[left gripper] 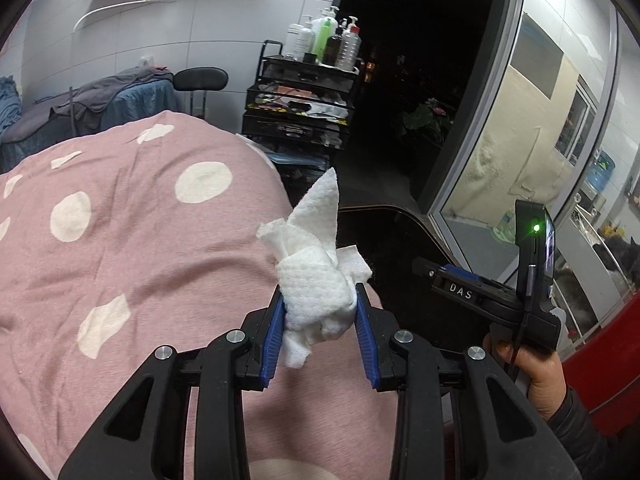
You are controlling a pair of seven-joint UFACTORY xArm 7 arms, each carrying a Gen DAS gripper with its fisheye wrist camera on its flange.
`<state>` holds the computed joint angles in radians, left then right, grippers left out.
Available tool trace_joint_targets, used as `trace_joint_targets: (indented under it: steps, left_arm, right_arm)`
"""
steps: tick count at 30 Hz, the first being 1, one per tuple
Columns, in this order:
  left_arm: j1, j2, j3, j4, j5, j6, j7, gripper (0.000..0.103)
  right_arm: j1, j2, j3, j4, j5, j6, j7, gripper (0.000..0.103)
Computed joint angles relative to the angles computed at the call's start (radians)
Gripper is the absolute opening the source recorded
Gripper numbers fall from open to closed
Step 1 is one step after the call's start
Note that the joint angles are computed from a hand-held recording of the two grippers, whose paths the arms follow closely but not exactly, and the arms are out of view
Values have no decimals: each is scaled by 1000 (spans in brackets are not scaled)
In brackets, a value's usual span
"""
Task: Collect trash
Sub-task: 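Open the right tool to drop the peel while the left tool drops the tissue into the bin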
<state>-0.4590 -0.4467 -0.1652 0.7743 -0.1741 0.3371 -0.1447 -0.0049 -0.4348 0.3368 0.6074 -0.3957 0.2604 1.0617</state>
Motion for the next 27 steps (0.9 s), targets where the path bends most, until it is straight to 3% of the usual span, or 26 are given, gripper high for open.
trace_joint_targets:
  steps: [5,11,27]
  left_arm:
    - [-40,66,14,56,-34,19,45,33]
    - [-43,153,-10,138,-49,58,77,33]
    - [-29,356,-67,345,-12,197,99,33]
  right_arm:
    - [-98,-63,93,10,-100,28,103,78]
    - [-178,-140,152,5,-182,34,203,90]
    - [-270,-284,198,-32,-189,57,294,96]
